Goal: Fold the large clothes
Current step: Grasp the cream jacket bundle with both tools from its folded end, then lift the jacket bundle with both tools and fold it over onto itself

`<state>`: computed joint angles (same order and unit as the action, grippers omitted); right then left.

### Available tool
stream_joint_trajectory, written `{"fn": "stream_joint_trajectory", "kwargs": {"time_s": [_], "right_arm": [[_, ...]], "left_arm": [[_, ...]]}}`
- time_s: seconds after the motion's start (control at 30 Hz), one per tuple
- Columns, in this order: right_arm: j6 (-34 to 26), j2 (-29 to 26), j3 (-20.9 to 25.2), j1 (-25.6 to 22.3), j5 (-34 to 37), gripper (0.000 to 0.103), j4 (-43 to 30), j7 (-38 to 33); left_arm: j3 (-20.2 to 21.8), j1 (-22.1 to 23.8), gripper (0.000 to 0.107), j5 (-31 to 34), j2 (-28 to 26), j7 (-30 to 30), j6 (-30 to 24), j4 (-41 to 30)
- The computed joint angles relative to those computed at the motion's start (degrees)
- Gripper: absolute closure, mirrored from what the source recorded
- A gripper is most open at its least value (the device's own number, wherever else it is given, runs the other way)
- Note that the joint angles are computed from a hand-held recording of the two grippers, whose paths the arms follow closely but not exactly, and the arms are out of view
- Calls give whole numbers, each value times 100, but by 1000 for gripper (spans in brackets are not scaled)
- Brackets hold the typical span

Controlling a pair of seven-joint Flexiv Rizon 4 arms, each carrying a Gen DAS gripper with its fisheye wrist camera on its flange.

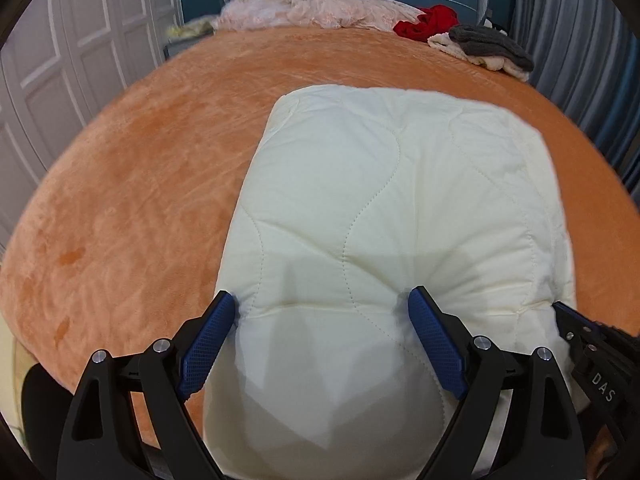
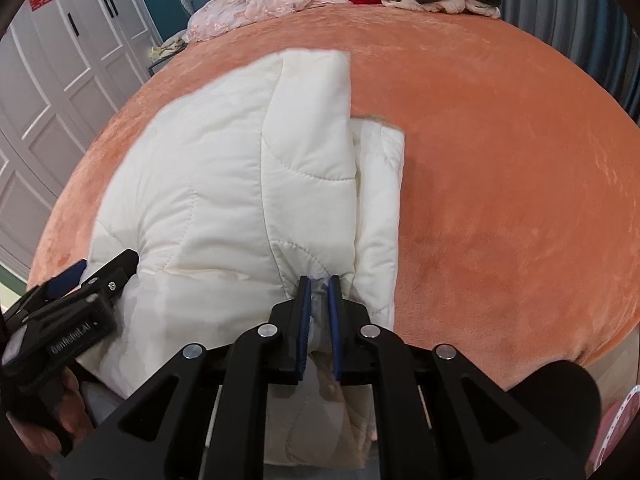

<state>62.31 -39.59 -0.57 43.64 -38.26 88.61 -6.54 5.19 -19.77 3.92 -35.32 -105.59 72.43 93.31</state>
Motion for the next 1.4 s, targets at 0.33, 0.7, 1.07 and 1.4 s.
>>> {"fn": "stream_joint_trajectory", "kwargs": {"time_s": [0.33, 0.7, 1.07, 1.4], "right_arm": [[2193, 488, -314, -347, -182, 19, 1310, 1569], [4597, -539, -165, -497, 1455, 9, 1122, 1460], [3827, -998, 307, -816, 1732, 61, -23, 642], [3306, 137, -1862, 982, 1999, 72, 669, 168]], "left_arm": [[-3068, 2784, 20, -3910, 409, 2196, 232, 1568], [-4225, 3288, 12, -6249, -144, 4056, 122, 1459], [-2464, 1910, 14, -5319, -281, 3424, -620, 368], [-2471, 1697, 34, -4897, 565, 4131, 87, 665]]}}
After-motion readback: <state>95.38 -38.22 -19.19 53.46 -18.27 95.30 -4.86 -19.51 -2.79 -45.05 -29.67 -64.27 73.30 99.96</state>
